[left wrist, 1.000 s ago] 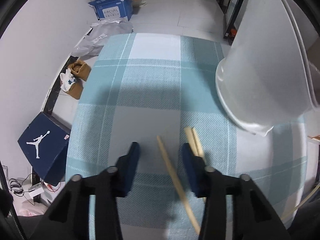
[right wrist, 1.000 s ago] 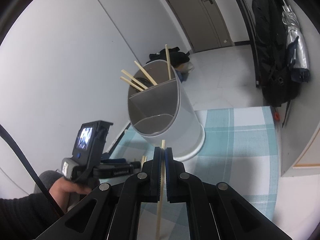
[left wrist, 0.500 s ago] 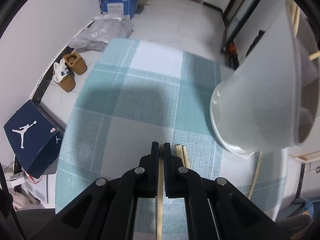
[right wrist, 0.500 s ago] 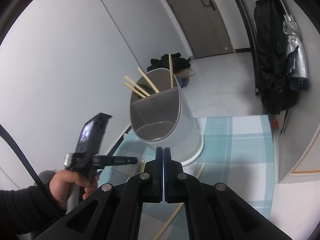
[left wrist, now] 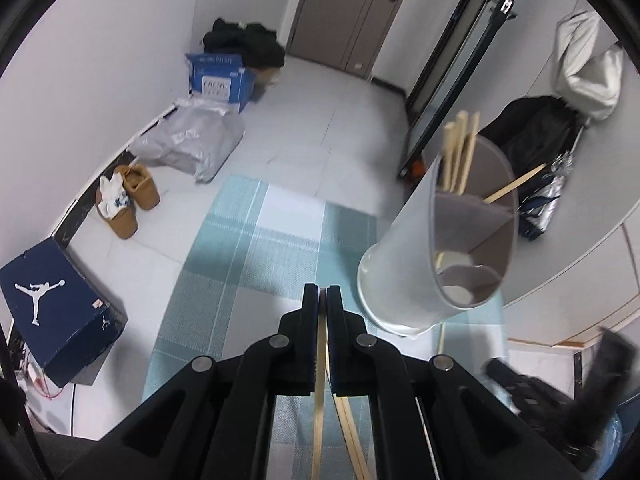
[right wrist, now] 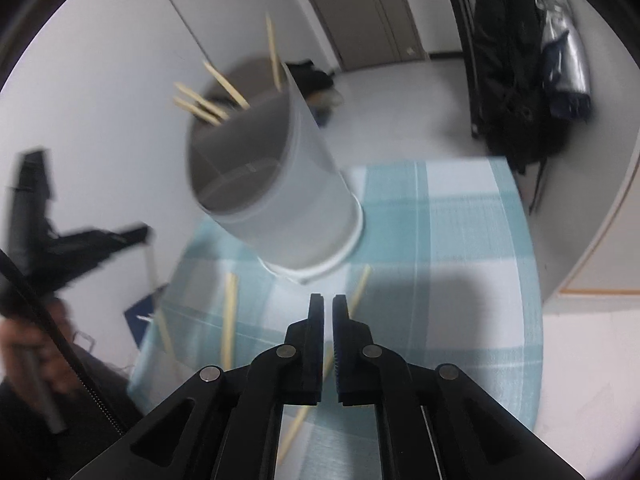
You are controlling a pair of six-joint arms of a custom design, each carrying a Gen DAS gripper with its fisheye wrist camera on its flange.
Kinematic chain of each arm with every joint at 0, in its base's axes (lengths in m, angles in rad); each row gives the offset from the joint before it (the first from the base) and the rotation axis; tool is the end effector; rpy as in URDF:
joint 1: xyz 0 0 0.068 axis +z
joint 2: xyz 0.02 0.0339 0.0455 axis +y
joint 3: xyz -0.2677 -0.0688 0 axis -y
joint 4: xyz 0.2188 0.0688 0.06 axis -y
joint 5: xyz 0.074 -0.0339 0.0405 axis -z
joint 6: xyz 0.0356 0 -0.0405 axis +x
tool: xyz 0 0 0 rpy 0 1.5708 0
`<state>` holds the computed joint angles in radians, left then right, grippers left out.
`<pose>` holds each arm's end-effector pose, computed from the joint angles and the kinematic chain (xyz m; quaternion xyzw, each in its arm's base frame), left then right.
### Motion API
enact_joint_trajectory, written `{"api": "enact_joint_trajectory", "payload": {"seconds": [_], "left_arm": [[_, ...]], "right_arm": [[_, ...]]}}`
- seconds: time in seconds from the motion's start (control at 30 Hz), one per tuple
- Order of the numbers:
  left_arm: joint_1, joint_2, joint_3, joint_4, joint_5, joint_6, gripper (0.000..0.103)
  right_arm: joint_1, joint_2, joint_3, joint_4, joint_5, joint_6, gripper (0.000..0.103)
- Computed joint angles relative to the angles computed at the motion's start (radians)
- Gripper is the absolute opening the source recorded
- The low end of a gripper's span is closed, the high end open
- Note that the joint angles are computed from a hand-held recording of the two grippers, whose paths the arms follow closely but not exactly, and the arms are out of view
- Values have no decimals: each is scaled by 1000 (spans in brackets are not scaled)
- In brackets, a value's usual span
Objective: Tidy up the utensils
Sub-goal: 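Lift the chopstick with the right gripper while the left gripper grasps another chopstick, then raise both held chopsticks upright toward the white holder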
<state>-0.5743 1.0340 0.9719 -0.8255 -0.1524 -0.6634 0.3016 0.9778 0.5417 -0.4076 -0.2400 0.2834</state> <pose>0.1491 -0.0901 0.3052 -0.0673 0.9374 -0.1353 0.3137 0.1562 0.0575 0.2163 -0.0510 0.9275 0.2089 0.3058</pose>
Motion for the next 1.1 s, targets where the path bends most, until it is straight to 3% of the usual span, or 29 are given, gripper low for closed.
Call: {"api": "enact_joint_trajectory", "payload": {"seconds": [0.1, 0.23, 0.47, 0.53, 0.57, 0.6, 0.7, 0.93, 1.1], "left_arm": [[68, -50, -33, 26, 67, 55, 1], [102, -89, -59, 38, 87, 108, 1], [161, -118, -71, 35, 150, 164, 1], [180, -122, -72, 35, 170, 172, 1], [189, -120, -72, 34, 179, 177, 1], [204, -122, -75, 36, 193, 182, 1], [231, -122, -84, 37, 226, 189, 1], [275, -111, -89, 45, 267, 193, 1], [278, -109, -87, 42, 271, 193, 1]], "right_arm": [[48, 76, -16, 40, 75, 14, 24], [129, 201, -9, 101, 185, 23, 30], [282, 349, 35, 148, 371, 19, 32], [320, 372, 50, 143, 407, 14, 26], [333, 374, 53, 142, 416, 13, 17], [346, 379, 55, 138, 422, 15, 9], [373, 368, 62, 102, 380, 10, 6], [498, 357, 113, -49, 285, -64, 5], [525, 374, 132, -63, 280, -73, 7]]}}
